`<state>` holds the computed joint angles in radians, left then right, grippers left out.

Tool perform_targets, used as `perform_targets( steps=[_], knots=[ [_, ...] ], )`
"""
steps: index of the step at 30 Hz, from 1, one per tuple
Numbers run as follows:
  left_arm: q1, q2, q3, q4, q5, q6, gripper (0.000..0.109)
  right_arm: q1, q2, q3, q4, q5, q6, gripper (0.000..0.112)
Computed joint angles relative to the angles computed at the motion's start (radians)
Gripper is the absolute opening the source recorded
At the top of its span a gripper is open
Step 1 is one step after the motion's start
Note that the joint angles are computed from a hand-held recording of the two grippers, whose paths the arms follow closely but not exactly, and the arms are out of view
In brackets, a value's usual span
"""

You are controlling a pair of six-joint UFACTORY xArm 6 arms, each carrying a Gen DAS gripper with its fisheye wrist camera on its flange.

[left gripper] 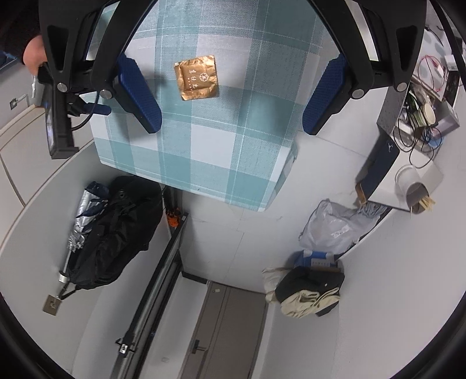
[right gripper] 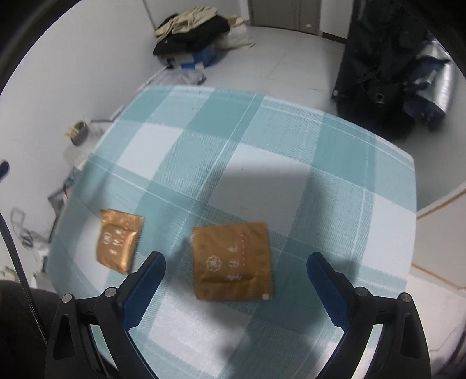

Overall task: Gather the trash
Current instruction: 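Grasp the large orange printed packet with the right gripper and lift it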

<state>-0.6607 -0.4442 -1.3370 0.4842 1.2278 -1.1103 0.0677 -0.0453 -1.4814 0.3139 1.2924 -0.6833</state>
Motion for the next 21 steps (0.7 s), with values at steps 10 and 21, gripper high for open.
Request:
perform_targets(
  steps=[10, 21],
  knots=[
    [0.054, 0.000, 0.019, -0.086, 0.003, 0.016, 0.096, 0.043, -0.031, 0.060, -0.074, -0.023, -0.054, 0.085],
    [0.076, 0.004, 0.029, -0.138, 0.008, 0.027, 0.096, 0.041, -0.097, 0.132, -0.043, -0.062, -0.071, 0.040]
  ],
)
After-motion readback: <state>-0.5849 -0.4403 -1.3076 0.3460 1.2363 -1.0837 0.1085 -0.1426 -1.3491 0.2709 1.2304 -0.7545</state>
